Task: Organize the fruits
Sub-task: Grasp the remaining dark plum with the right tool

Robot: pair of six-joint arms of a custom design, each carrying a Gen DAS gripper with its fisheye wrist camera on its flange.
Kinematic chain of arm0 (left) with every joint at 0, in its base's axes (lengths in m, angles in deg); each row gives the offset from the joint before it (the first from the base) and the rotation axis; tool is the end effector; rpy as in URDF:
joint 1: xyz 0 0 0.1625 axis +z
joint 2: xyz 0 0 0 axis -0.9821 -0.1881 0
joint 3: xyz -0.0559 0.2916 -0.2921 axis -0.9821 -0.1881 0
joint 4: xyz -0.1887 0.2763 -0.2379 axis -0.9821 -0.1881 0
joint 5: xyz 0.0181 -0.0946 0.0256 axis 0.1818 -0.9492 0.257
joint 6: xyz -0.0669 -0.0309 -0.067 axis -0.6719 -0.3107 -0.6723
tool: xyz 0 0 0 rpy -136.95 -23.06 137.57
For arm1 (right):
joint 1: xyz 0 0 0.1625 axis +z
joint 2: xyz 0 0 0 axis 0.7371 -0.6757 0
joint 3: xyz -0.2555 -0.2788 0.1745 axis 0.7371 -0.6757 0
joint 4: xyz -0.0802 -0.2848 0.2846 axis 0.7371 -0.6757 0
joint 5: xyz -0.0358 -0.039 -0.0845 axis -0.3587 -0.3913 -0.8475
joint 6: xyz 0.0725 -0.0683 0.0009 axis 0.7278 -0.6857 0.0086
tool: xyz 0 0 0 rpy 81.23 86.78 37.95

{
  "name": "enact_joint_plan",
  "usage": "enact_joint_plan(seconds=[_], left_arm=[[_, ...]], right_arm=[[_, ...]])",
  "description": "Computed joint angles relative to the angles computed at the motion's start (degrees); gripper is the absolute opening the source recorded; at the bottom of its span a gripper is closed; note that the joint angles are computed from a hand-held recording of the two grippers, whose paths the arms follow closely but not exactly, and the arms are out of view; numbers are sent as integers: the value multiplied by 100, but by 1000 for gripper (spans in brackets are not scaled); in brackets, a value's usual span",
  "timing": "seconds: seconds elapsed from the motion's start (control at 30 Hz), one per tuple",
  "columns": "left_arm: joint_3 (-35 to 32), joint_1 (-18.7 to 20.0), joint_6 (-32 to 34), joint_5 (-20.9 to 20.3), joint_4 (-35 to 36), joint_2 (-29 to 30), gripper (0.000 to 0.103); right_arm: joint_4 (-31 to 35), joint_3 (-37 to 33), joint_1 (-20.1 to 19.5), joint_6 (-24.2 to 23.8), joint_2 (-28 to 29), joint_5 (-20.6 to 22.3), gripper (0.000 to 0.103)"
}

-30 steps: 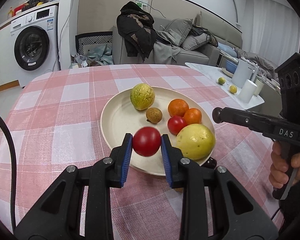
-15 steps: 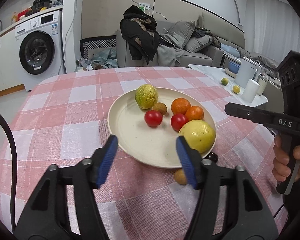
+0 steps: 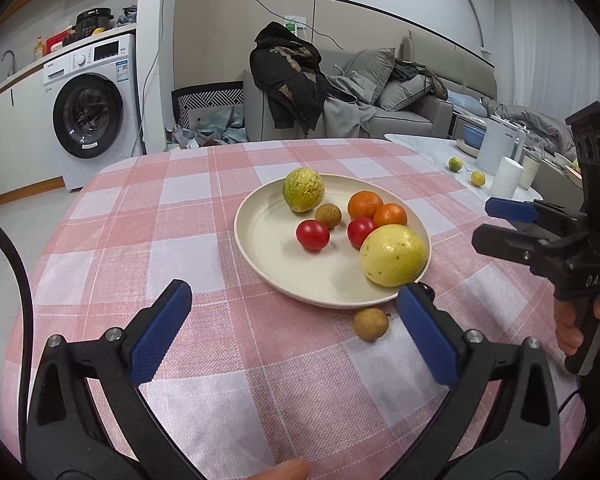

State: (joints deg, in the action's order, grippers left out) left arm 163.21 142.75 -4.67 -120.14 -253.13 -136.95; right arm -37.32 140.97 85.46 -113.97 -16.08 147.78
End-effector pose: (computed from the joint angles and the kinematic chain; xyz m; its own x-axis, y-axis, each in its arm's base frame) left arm 0.0129 -0.3280 0.2003 -0.5702 0.6804 -0.4603 0.8214 0.4636 -0.3323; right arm 0.2701 -0.2193 -0.0436 -0.8060 0.1182 0.5801 -0.4120 0.5916 -0.6930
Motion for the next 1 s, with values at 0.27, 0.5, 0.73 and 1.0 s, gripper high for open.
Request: enact_joint_plan(seconds=[0.27,0.5,0.73,1.0], left_arm=[[102,42,127,103,-161,-28,103],[92,18,81,229,-291,149,103],[26,69,79,244,-329,271,103],[-7,99,88,226,-284,303,103]], right_arm=[[769,-373,-60,197,390,-51,103],[1271,-693,-214,277,741,-112,103],[1749,-926,-415,507,1004,-297,102],[2040,-1140,-565,447,1187,-601,72]])
